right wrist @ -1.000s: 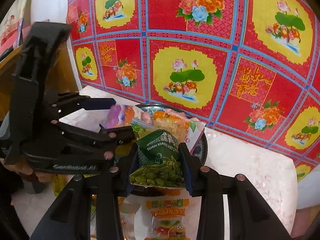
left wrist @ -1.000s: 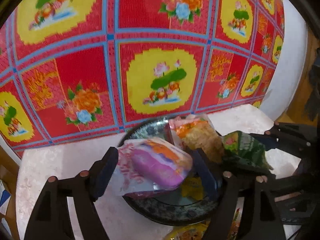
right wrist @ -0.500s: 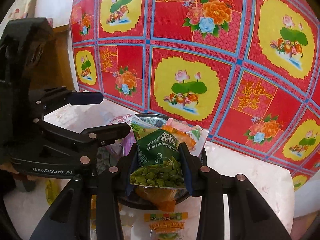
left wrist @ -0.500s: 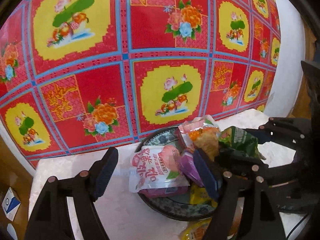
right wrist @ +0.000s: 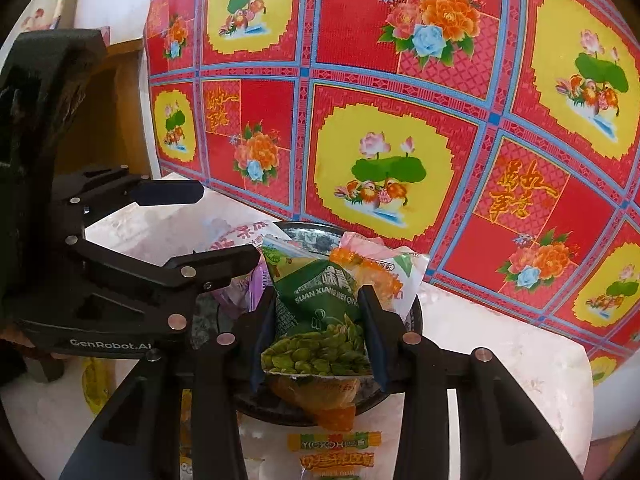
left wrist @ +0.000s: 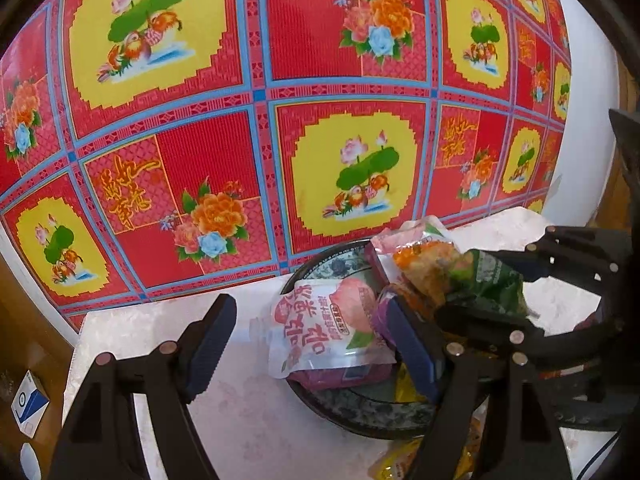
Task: Organize snacks
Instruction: 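Withdraw both open tools from the plate toward the remaining snacks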
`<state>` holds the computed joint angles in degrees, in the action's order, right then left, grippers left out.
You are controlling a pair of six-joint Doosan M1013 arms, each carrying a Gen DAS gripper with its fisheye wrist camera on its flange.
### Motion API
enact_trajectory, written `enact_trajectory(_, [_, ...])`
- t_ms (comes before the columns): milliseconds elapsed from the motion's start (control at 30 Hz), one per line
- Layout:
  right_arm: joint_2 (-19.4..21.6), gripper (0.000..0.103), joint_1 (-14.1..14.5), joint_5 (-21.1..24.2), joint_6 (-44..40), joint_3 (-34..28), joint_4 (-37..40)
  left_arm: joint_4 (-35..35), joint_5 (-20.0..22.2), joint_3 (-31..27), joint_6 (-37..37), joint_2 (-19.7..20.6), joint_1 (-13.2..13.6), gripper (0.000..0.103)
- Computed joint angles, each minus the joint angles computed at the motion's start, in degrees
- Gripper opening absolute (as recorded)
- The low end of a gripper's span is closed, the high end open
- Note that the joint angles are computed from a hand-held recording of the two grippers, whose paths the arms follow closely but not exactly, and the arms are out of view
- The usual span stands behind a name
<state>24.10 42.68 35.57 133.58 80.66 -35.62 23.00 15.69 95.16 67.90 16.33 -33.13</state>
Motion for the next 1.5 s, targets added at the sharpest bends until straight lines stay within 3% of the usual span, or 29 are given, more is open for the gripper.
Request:
enact_trajectory(133, [-0.5,0.064,0.5,-0.2,4.3,0.6,-4.9,-3.3,0.7,-0.4,2.8,0.3,0.2,0.081])
enact_trajectory(200, [-0.8,0.068,0.6,-0.6,6.0,1.0,-6.3,-4.9,0.6,-0.4,4.3,0.4,0.3,0.081])
enact_trajectory(400, [-2.9,0.069,-0.1,-4.9,8.3,3.7,-4.6,-4.3,0.5,-0.3,5.2,0.5,-0.2,0.081])
enact_trajectory(567, [-3.7,0.069,-0.3,-5.6,7.7,4.7,-1.1,-2.6,0.1,0.1,2.8,0.1,-0.2,0.081])
enact_trajectory(833, [-4.4,0.069,0.6,-4.7,11.0,5.7,-5.2,-1.3,-2.5,2.1,2.1,-2.0,-0.3,0.081])
enact_trajectory(1133, [-6.0,0.069,1.1,-0.9,12.0,6.6,-4.5,-21.7,-0.6,3.3,20.1,-5.1,0.5,0.081])
enact_trajectory(1500, [-10.5,0.069,4.1,5.1,15.1,10.8,-5.9,-12.5,1.0,9.4,10.1,-11.2,-0.5,0.081])
